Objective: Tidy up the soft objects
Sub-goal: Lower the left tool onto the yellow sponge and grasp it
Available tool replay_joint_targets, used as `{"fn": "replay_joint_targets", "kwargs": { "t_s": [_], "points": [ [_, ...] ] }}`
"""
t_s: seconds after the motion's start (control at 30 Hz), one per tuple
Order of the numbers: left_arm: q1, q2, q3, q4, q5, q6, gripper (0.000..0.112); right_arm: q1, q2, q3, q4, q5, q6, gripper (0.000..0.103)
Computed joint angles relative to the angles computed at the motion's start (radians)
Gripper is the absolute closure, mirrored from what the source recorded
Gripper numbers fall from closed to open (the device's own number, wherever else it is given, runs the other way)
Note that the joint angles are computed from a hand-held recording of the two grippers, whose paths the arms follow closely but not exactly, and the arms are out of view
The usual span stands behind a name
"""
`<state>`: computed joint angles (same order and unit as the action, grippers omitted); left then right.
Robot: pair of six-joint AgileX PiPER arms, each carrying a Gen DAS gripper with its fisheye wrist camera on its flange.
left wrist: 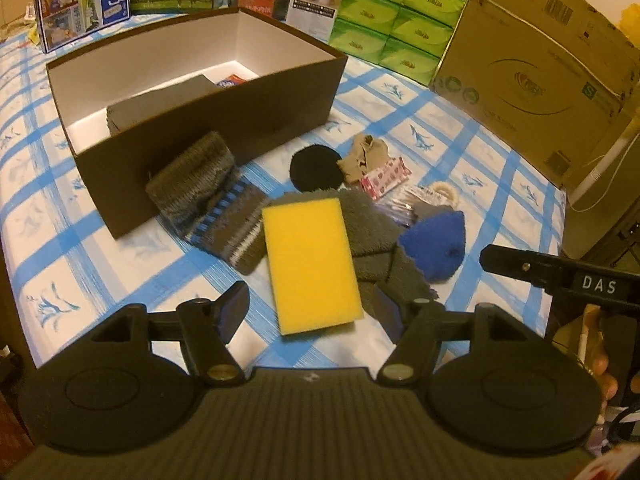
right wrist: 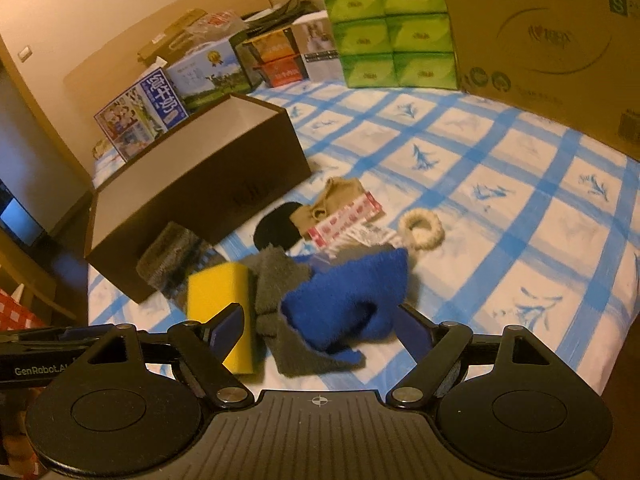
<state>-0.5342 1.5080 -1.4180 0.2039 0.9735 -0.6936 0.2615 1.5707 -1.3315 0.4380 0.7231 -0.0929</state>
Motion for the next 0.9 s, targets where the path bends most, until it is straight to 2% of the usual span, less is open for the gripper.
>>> {"fn": "replay_joint_targets", "kwargs": {
  "t_s": [0.6, 0.9],
  "points": [
    [0.006, 0.06, 0.054, -0.043, -0.085, -0.015, 0.046, 0.023, 0.029, 0.041, -0.066, -0.02, 0.071, 0.021],
    [0.041, 0.14, 0.009, -0.081, -0.119, 0.022, 0.046, 0.011, 0.065, 0.025, -0.105, -0.022, 0.121, 0.021]
  ]
}}
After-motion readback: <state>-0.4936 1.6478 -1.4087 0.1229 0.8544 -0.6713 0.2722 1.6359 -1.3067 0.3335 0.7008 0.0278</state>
